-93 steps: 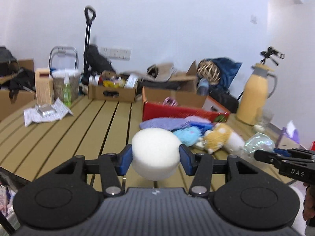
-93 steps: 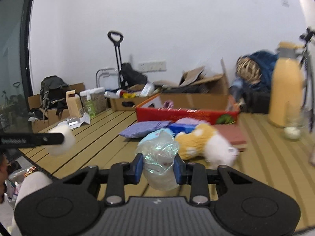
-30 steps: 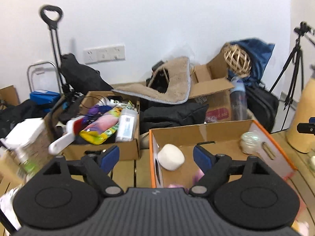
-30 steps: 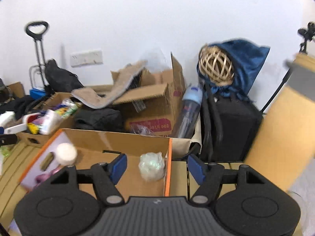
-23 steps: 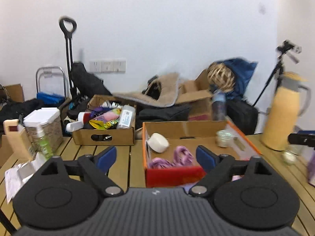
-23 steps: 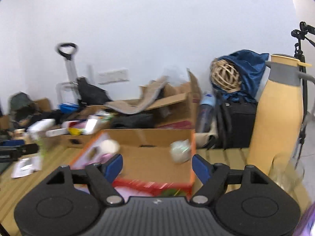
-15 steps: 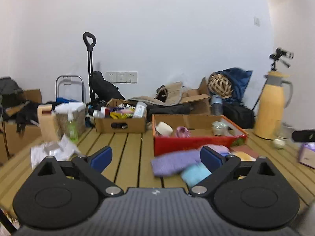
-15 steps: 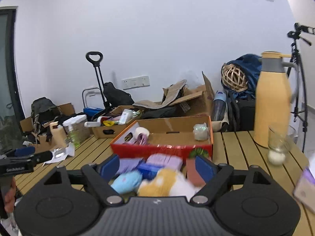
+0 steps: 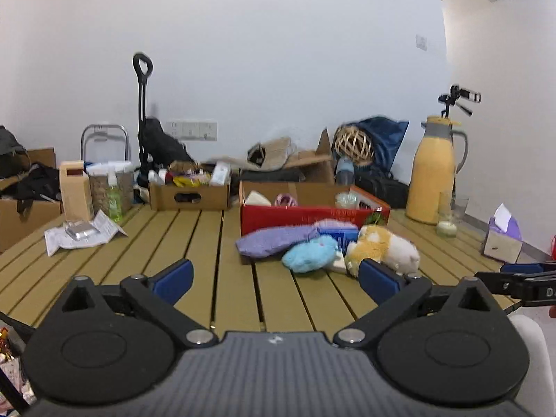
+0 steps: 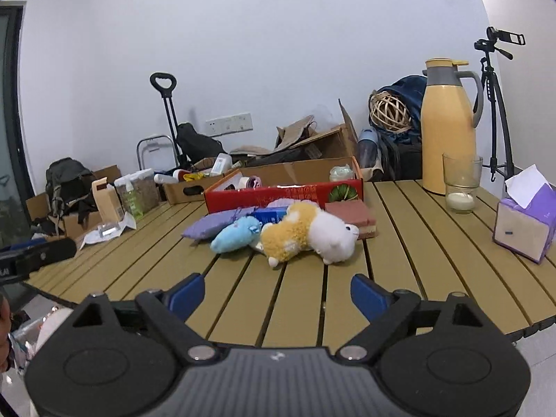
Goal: Organize soft objects
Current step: 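Reach the right gripper to the yellow-white plush dog and grasp it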
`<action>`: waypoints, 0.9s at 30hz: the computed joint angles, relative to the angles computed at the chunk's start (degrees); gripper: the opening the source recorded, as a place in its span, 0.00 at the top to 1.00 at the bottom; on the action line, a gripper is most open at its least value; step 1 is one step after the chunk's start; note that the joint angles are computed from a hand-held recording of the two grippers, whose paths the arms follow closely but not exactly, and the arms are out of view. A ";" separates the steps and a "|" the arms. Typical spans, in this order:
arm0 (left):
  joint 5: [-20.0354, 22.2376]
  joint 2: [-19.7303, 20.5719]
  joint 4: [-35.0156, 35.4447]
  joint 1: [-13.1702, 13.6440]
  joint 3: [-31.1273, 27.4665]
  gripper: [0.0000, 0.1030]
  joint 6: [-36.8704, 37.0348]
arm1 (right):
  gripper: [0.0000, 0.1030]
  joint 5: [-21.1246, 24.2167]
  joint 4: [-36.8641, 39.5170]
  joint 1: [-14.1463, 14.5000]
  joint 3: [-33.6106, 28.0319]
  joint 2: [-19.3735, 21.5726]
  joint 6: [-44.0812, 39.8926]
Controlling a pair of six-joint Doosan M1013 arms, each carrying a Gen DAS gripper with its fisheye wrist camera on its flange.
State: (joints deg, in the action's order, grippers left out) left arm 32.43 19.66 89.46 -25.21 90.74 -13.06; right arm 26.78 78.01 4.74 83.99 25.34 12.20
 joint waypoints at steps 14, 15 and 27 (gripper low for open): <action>-12.56 11.86 -34.33 3.85 -16.57 0.11 34.42 | 0.44 2.78 -9.87 -1.11 -12.16 9.31 14.53; -13.71 13.07 -41.37 4.38 -18.46 0.14 40.81 | 0.44 2.73 -10.75 -1.11 -13.87 10.30 14.86; -6.70 23.51 -80.42 6.59 -34.92 0.40 79.09 | 0.46 6.34 -27.70 -0.88 -37.88 23.95 36.07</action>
State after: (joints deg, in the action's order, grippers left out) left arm 25.72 43.17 9.04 -18.62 55.82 66.03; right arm 33.12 50.31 3.86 46.11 49.28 48.27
